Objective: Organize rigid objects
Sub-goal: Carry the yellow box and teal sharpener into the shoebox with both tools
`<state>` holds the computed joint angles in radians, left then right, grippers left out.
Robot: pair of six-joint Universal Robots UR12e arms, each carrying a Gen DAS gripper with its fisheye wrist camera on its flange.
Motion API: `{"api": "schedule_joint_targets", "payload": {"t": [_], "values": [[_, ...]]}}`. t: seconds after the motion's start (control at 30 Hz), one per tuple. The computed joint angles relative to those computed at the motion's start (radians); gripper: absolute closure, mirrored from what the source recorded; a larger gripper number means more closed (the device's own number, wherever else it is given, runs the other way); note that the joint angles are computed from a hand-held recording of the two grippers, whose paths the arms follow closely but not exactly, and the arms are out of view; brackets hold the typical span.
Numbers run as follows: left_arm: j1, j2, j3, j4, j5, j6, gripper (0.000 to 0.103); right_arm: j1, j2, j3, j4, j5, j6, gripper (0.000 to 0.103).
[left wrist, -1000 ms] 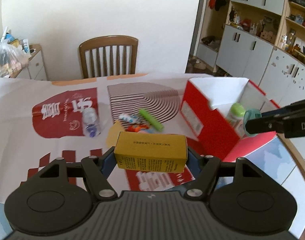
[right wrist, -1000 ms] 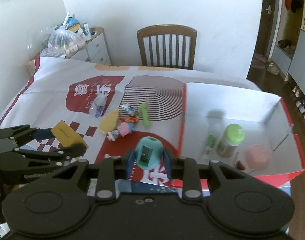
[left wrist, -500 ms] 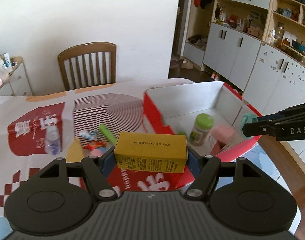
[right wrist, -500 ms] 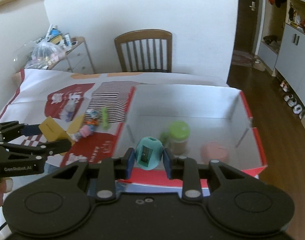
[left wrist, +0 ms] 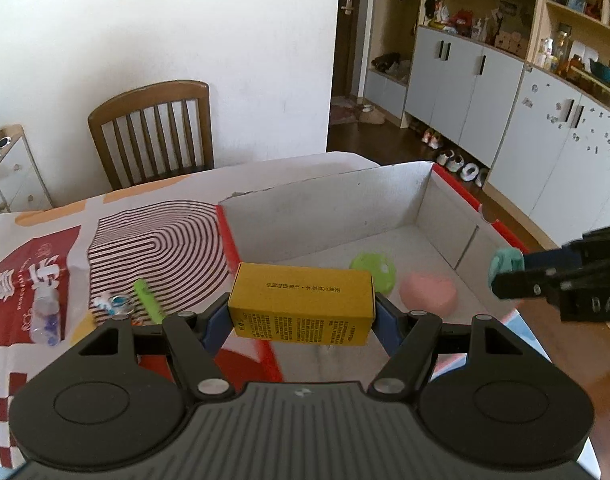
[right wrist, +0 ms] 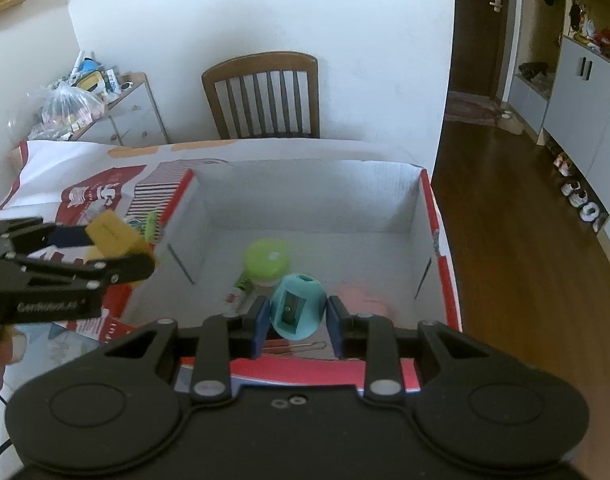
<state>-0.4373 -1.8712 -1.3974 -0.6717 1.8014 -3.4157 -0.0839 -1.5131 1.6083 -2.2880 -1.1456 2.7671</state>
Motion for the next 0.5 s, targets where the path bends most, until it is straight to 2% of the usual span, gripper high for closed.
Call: {"api": "schedule_joint_targets", "payload": {"t": [0.2, 0.5], "values": [[-0.002, -0.079, 0.110, -0.055, 0.032, 0.015, 0.031, -0.007, 0.034, -0.023, 0.016, 0.006, -0.025, 0.073], [0.009, -0.196, 0.273, -0.178, -0.007, 0.031, 0.031, 0.004, 0.088, -0.059, 0.018, -0.019, -0.059, 0.074]]}}
